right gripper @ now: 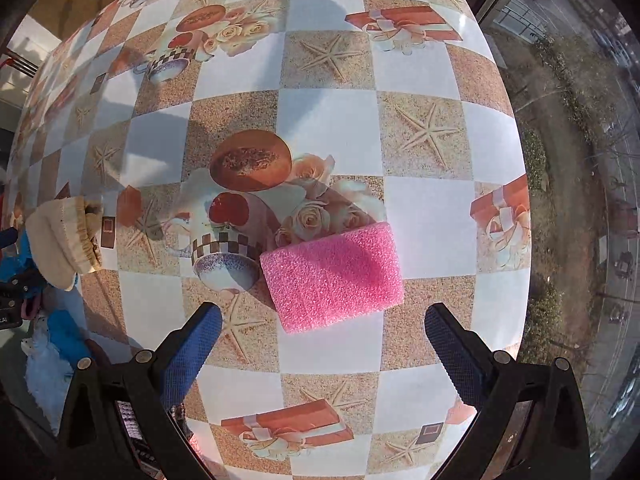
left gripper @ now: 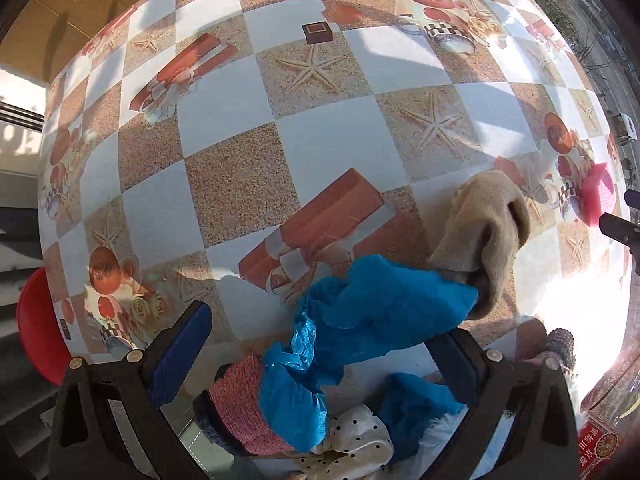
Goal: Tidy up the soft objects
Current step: 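Grasp a second pink sponge with right tool while left tool grasps the blue cloth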
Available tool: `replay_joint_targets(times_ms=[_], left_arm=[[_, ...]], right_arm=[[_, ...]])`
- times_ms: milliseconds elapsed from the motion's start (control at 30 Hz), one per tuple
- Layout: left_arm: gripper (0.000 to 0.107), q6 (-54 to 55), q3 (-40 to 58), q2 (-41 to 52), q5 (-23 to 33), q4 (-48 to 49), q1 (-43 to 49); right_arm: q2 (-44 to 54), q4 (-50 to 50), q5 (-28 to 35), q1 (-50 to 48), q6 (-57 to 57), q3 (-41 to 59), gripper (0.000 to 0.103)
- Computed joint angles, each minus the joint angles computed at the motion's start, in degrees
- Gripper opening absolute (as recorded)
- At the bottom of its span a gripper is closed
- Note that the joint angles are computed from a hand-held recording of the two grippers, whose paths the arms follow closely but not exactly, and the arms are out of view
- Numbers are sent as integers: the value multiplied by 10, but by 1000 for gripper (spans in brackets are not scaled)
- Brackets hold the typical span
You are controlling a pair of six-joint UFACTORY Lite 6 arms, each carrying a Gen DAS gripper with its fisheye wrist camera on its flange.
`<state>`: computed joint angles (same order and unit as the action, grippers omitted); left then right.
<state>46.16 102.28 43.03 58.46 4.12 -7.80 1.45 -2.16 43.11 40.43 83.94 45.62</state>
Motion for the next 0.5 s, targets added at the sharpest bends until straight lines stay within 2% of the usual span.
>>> replay_joint_targets(times_ms=[100,167,267,300,333,367,400,433,500], left_arm=[[100,-7,18,20,9,6,-7],[93,-6,34,33,29,-2,-9],[67,4,66,54,77,-31,-1],[50,7,72,56,90,-41,1],[36,8,63,47,89,-48,3],[31,9,44,30,74,-48,2],[18,11,28,14,61,-48,2],[12,10,19,3,53,-48,4],[9,14,10,-14,48,-54,13]], right_arm=[[18,-4,-45,-19,-41,-21,102],[37,2,-64,-26,-70,-22,102],[49,-9,-70,-22,-69,-18,102],[48,-4,-68,-23,-70,-18,100],[44,-6,-65,-21,-62,-19,94],[39,-16,-57,-16,-46,-15,81],[37,-27,-41,-8,-27,1,72],[45,-28,-26,-8,-26,20,72],[45,-18,-19,-6,-28,29,72]])
